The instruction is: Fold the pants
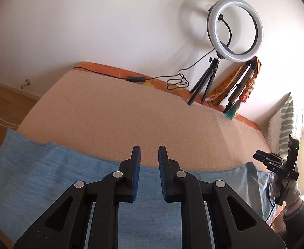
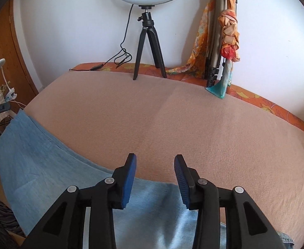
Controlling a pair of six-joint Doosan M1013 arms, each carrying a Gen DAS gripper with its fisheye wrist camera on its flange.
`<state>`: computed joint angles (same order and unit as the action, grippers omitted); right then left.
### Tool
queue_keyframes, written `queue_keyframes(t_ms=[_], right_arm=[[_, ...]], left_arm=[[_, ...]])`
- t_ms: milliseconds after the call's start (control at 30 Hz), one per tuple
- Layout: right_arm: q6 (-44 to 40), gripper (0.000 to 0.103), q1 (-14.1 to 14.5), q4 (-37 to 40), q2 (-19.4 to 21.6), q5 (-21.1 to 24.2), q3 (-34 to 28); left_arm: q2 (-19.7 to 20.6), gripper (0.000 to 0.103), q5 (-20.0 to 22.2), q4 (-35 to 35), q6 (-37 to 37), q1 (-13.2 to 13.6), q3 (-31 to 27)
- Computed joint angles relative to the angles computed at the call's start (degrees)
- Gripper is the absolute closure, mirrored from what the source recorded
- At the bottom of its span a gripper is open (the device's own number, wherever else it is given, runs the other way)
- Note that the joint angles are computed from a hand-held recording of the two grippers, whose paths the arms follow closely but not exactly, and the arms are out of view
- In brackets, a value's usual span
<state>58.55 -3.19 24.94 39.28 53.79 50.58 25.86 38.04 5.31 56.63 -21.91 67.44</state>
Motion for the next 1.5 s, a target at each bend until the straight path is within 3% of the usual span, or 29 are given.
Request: queue_keyframes(t_ms=[67, 100, 233, 400, 533, 633, 767, 833, 933, 1000, 1100, 1167, 1267, 1500], right_arm=[[-3.0, 0.062, 0.4, 4.1, 0.4, 2.3, -0.5], [-4.0, 0.062, 0.7, 5.3, 0.7, 3.4, -0.9], [-9.9, 0.062, 2.6, 7.0, 2.2, 7.8, -2.9], [-12.2, 0.062, 5.1, 4.5, 7.0, 15.6, -10.6], [-12.4, 0.062, 6.6, 3.1, 10.8, 21.8, -16.8], [-13.0, 0.062, 7.6, 1.0, 12.3, 23.8, -19.0], [-11.7, 0.062, 8.4, -0.4, 14.5, 26.5, -22.6], [-11.7, 0.062, 8.7, -1.1, 14.9, 26.6, -23.1], [-11.8, 0.065, 8.9, -2.0, 15.1, 26.4, -23.6], [-12.7, 0.083, 9.1, -2.2, 14.9, 26.2, -23.3], [-13.6, 0.095, 9.9, -5.3, 13.5, 22.6, -20.8], [-12.4, 0.098, 10.1, -5.7, 13.2, 22.0, -20.5], [-12.7, 0.095, 10.3, -5.8, 12.0, 20.2, -18.4], [-13.4, 0.076, 10.2, -4.8, 9.1, 18.5, -13.9]], left_arm=[[-2.2, 0.058, -0.3, 4.5, -3.5, 0.7, 1.6], [-3.4, 0.053, -0.2, 8.6, -6.7, 0.9, 2.8], [-8.2, 0.052, 1.6, 16.7, -15.4, 2.5, 8.2], [-12.8, 0.052, 4.8, 21.3, -25.3, 5.1, 16.2], [-14.5, 0.052, 5.9, 20.2, -30.1, 7.3, 21.2], [-15.9, 0.052, 2.7, 18.2, -32.9, 9.2, 25.5], [-15.9, 0.052, 1.9, 17.1, -35.3, 10.1, 28.1], [-16.1, 0.052, -0.5, 15.7, -37.1, 10.6, 29.5], [-16.1, 0.052, -0.7, 15.8, -39.5, 10.8, 30.5], [-16.8, 0.052, -2.7, 17.3, -43.9, 10.9, 32.1], [-18.2, 0.052, -6.9, 18.3, -50.6, 11.1, 34.9], [-18.8, 0.052, -9.7, 18.8, -54.8, 11.2, 36.4], [-19.5, 0.052, -14.3, 21.9, -62.2, 11.0, 38.2], [-18.3, 0.052, -9.5, 23.4, -62.3, 10.2, 35.9]])
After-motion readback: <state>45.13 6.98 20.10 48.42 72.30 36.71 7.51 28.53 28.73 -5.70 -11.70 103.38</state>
